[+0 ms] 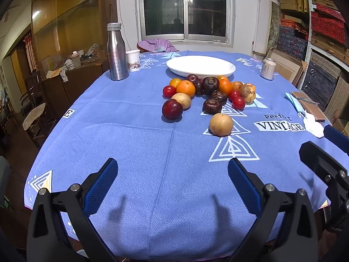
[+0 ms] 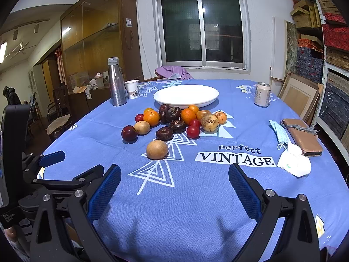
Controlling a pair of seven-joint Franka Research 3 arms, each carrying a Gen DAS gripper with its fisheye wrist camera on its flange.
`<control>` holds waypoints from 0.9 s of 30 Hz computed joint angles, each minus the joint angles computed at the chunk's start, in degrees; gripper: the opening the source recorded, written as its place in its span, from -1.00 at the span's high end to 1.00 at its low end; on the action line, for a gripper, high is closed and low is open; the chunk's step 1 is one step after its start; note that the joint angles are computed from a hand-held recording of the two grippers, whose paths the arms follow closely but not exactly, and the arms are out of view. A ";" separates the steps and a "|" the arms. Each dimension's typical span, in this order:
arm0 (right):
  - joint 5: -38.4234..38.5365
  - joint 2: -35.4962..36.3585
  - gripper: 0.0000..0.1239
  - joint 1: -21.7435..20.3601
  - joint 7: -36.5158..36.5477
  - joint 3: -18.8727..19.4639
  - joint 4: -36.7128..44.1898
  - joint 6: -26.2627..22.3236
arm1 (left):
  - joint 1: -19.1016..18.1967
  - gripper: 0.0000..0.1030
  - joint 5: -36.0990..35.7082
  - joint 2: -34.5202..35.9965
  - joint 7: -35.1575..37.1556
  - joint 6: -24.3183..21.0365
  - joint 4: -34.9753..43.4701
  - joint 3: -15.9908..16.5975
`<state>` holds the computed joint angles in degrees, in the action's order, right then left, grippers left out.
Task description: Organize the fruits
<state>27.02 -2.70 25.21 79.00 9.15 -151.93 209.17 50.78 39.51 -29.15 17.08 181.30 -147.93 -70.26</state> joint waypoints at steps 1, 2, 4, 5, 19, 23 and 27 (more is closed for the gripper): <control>-0.13 -0.02 -0.61 -0.01 0.07 -0.03 -0.03 -0.01 | -0.02 -0.92 -0.04 -0.05 0.00 -0.03 0.01 0.01; -0.23 -0.03 -0.61 -0.02 0.18 -0.05 -0.05 -0.02 | 0.01 -0.92 -0.05 -0.08 -0.01 -0.01 0.00 -0.03; -0.25 0.07 -0.61 -0.01 0.23 -0.02 0.01 -0.03 | 0.01 -0.92 -0.10 -0.10 0.01 -0.01 -0.01 -0.02; -0.40 0.04 -0.61 0.00 0.37 -0.04 -0.03 -0.07 | 0.03 -0.92 -0.13 -0.12 0.00 -0.04 -0.01 -0.06; -3.57 -0.31 -0.61 -0.55 3.03 -0.60 -0.45 -0.53 | 0.14 -0.92 -0.33 -0.12 0.14 0.05 -0.06 -0.23; -3.57 -0.29 -0.61 -0.62 3.04 -0.52 -0.45 -0.53 | 0.13 -0.92 -0.34 -0.13 0.19 0.07 -0.13 -0.24; -3.89 -0.35 -0.61 -0.62 3.48 -0.55 -0.54 -0.42 | 0.35 -0.92 -0.46 -0.22 0.15 0.21 -0.14 -0.49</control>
<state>23.12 -3.05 24.59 82.48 8.60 -152.48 208.76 51.13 39.05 -29.37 17.23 181.51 -148.07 -70.75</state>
